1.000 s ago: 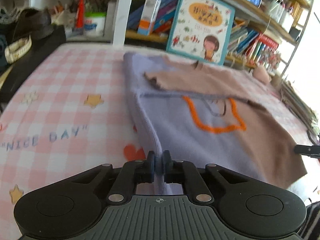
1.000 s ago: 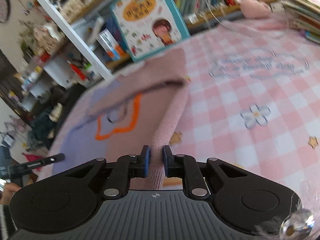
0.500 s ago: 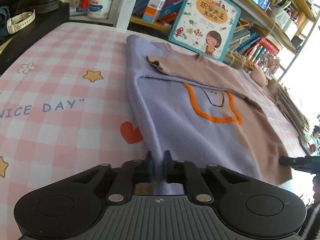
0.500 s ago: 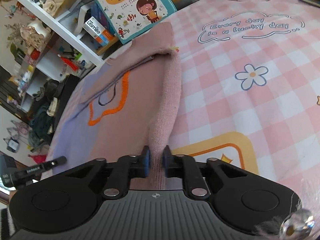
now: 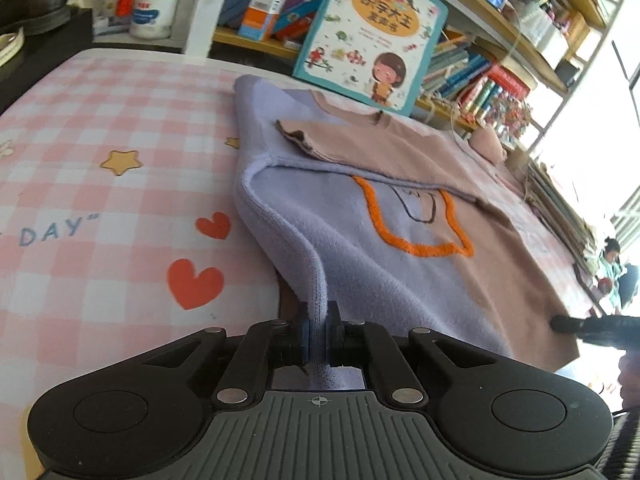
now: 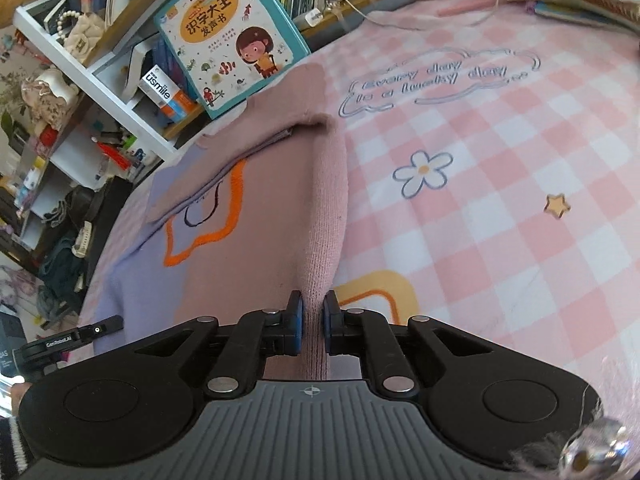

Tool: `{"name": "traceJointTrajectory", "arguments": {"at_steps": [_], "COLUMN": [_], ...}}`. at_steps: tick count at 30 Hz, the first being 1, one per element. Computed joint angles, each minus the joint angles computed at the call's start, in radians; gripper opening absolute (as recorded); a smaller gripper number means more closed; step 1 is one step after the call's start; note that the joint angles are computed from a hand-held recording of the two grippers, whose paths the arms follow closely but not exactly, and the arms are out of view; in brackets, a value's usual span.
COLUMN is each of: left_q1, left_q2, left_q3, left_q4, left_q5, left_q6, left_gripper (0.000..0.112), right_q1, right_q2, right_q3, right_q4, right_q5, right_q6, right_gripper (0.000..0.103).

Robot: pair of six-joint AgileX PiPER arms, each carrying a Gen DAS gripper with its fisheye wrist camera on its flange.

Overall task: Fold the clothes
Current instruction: 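Grasp the lavender side edge with the left gripper while the right gripper grasps the pink side edge, then hold both side edges of the sweater with both grippers, pulling them taut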

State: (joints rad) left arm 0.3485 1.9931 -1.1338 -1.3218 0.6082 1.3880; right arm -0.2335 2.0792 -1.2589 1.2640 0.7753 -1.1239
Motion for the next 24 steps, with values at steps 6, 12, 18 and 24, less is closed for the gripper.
{"name": "traceJointTrajectory", "arguments": {"at_steps": [6,12,18,24], "left_q1": [0.044,0.050,0.057,0.076], "left_q2": [-0.042,-0.022,0.010,0.047], "left_q3": [0.034,0.014,-0.018,-0.057], "left_q4": [0.029,0.091,0.130,0.127], "left_q5": [0.041,0.065,0.118,0.170], "left_q6": [-0.021,-0.093,-0.132,-0.174], "left_gripper": [0.006,0.013,0.016,0.013], "right_q1": [-0.009,-0.012,-0.027,-0.019], "right_q2": [0.013,0.012,0.048,0.075], "right_q3": [-0.030,-0.033,-0.063,-0.095], "right_q4": [0.030,-0.014,-0.053,-0.066], "right_q5": [0.106,0.085,0.115,0.166], "right_q6": [-0.043,-0.011,0.053,0.057], "right_gripper": [0.009,0.012,0.016,0.018]}}
